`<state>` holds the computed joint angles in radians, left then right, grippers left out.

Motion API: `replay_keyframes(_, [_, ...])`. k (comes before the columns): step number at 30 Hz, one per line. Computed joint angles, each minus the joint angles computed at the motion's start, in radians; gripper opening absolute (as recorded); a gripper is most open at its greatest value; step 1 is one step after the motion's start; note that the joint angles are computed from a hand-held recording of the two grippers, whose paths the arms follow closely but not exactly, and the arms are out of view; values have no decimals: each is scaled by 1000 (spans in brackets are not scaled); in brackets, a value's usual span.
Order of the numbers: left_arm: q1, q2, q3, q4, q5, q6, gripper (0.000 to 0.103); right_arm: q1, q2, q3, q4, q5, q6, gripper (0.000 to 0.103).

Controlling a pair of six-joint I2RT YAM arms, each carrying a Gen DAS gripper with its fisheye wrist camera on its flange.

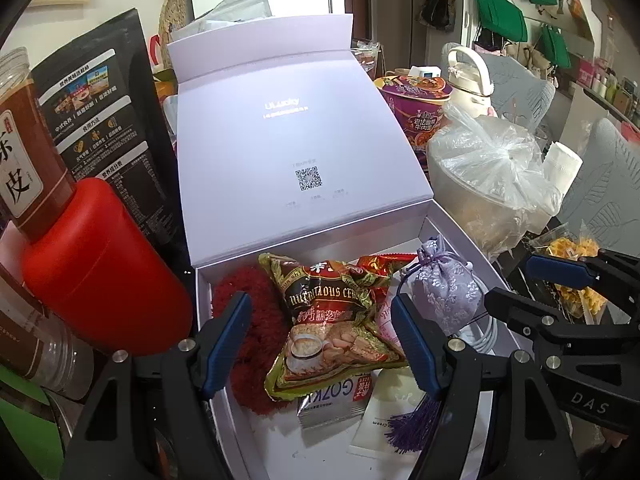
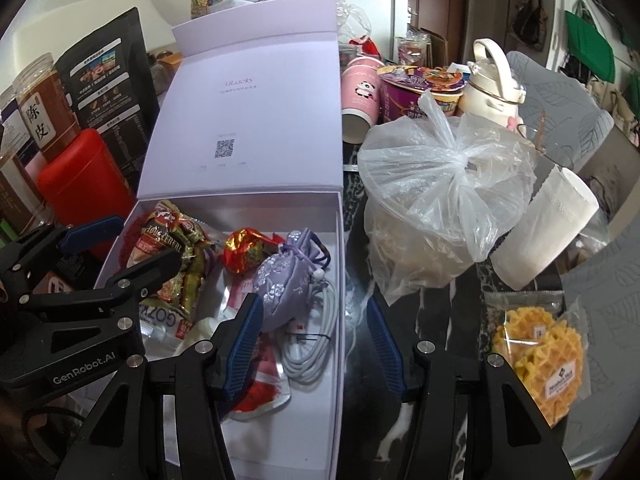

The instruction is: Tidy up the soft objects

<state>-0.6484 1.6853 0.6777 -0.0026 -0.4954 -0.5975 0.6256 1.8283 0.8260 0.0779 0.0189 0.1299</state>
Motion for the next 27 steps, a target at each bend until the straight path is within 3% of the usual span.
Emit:
replay_keyframes(9, [-46,-120,-13,-97,-57,-43,72,26,-113,-54,-19,18,9,54])
replay_keyframes(14, [-98,-208,-9,-202,-108,-85,72,50,-201,-84,-47,38,17,54])
replay_keyframes(25, [-261,-398,81,-531,-303,-236,72,117,-485,-146,-144,98,39,54])
replay_keyframes(27, [-298,-412,105,-599,-344,-276,81,130,-536,-154,-166,113,43,57])
